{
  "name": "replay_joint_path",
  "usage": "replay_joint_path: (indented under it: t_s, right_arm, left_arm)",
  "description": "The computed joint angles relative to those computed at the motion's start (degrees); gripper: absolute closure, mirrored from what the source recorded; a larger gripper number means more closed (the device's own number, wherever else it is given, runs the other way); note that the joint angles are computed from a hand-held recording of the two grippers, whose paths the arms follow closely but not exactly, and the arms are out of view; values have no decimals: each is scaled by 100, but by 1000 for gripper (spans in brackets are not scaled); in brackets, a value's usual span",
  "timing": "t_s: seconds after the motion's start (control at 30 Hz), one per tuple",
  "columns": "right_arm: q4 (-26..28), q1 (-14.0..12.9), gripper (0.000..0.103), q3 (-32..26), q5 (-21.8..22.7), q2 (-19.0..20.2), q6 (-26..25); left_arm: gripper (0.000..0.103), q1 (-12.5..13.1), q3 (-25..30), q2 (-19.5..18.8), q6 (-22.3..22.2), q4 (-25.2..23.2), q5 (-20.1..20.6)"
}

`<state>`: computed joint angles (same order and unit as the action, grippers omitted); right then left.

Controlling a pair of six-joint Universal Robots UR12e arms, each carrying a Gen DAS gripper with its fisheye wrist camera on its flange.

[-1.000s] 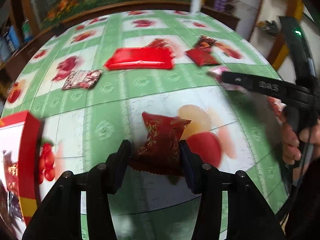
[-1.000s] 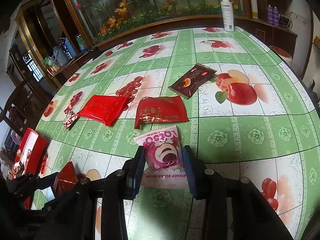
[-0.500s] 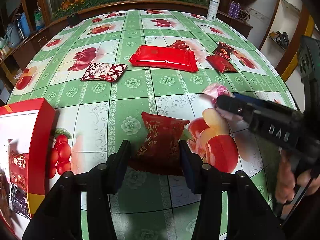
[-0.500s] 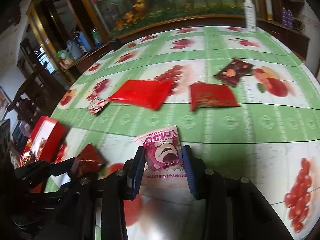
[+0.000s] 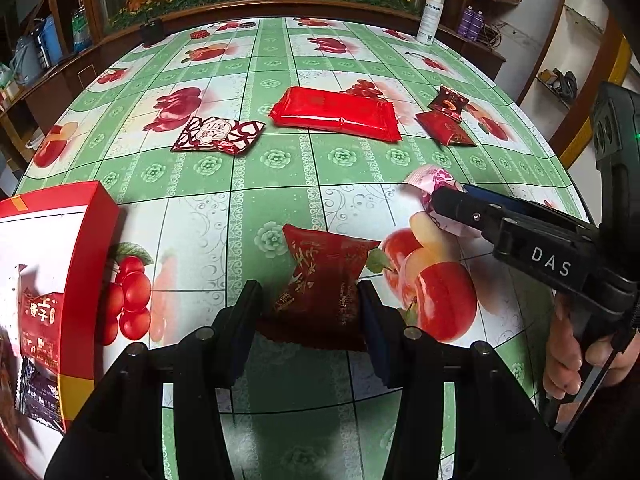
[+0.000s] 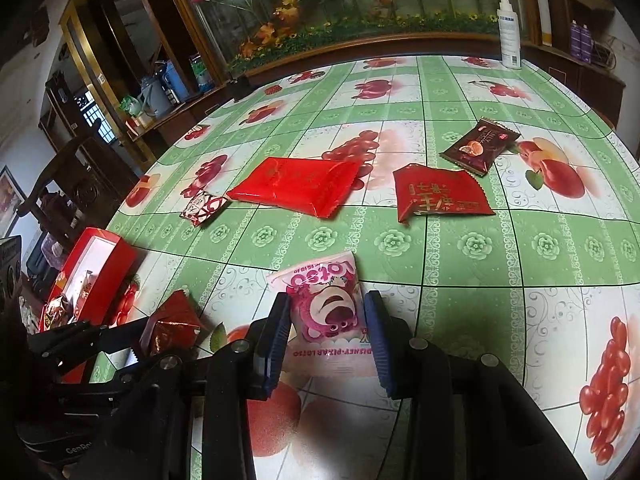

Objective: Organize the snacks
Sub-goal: 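Carry the red packet in the left gripper and the Lotso packet in the right gripper to the box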

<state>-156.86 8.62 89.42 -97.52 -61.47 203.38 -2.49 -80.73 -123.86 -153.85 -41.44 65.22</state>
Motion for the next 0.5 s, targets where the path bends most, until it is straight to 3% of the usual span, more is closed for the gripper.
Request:
replay_joint_path:
  t_s: [0.5]
  right_arm:
    - [-368, -116, 65, 139, 828, -34, 398]
  left_arm:
    - [56, 174, -178, 149, -181, 245, -131]
